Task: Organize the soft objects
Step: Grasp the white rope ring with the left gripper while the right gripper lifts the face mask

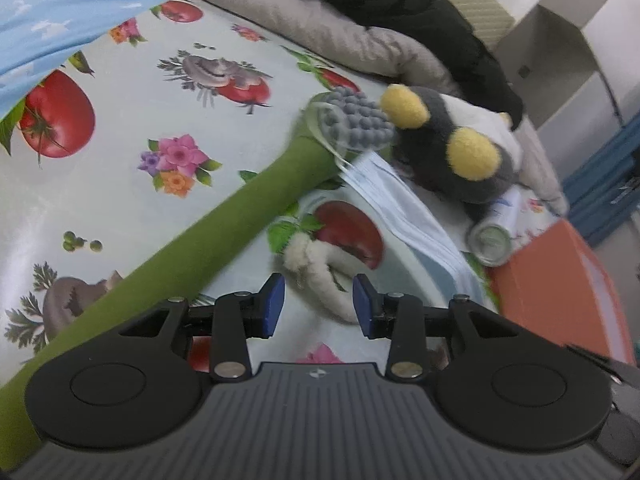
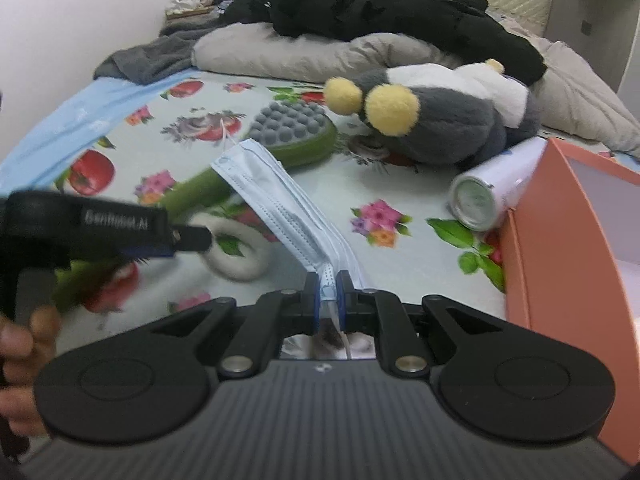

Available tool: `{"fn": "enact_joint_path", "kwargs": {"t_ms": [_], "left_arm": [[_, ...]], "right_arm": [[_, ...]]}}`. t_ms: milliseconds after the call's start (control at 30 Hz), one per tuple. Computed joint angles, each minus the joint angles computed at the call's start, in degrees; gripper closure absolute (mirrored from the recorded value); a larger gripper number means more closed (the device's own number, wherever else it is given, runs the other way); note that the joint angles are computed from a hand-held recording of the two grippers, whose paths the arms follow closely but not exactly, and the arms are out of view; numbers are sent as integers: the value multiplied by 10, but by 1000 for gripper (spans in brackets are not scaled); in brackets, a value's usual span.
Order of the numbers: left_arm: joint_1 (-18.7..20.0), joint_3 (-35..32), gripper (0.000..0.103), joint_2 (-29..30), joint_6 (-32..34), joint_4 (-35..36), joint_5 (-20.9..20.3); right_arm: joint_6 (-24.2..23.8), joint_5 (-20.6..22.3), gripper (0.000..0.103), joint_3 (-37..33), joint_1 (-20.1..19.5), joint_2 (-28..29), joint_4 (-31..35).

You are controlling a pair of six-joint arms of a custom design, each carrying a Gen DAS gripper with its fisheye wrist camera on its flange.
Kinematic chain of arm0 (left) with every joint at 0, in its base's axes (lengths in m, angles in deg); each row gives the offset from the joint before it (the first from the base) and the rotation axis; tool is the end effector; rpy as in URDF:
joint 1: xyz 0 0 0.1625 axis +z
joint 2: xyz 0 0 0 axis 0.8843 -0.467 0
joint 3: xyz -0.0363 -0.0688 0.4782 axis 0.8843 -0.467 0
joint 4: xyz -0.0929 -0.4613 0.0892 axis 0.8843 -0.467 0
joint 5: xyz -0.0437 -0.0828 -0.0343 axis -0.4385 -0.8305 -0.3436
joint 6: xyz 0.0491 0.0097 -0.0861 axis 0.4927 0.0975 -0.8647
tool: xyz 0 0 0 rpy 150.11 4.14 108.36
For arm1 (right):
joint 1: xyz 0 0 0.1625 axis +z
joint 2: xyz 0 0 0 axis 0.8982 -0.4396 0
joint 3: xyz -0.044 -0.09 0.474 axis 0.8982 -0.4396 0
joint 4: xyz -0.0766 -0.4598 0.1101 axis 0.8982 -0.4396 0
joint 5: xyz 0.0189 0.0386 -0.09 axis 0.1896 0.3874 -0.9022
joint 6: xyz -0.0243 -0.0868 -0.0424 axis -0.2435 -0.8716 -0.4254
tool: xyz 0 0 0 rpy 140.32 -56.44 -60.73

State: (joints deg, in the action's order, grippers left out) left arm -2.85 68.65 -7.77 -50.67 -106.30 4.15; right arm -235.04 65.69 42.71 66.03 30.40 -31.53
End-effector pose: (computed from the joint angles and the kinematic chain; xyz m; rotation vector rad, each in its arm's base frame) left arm -0.0698 -0.4679 0.2585 0.2970 2.7357 -0.8165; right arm 0.3540 -0.3439 0.0354 0.3929 -2.2152 0.8952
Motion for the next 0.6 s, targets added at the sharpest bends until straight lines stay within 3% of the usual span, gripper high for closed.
{"fn": "enact_joint_path", "kwargs": {"t_ms": [133,267,500,533,600], "left_arm": [[-16,1,60,18,19,-18,46],[-21,-1,46,31,43,-29,62],[-25,-1,45,67,103,-67,89],[-27,-1,47,71,109,-69,95],[-34,0,61,76,118,-69,108]], "right_arm": [[6,16,91,10,-2,0,9],[8,31,91,16,0,3,18],[26,35,91,27,2,7,32],[27,36,91,28,4,7,34],[35,38,91,30,7,8,39]]}}
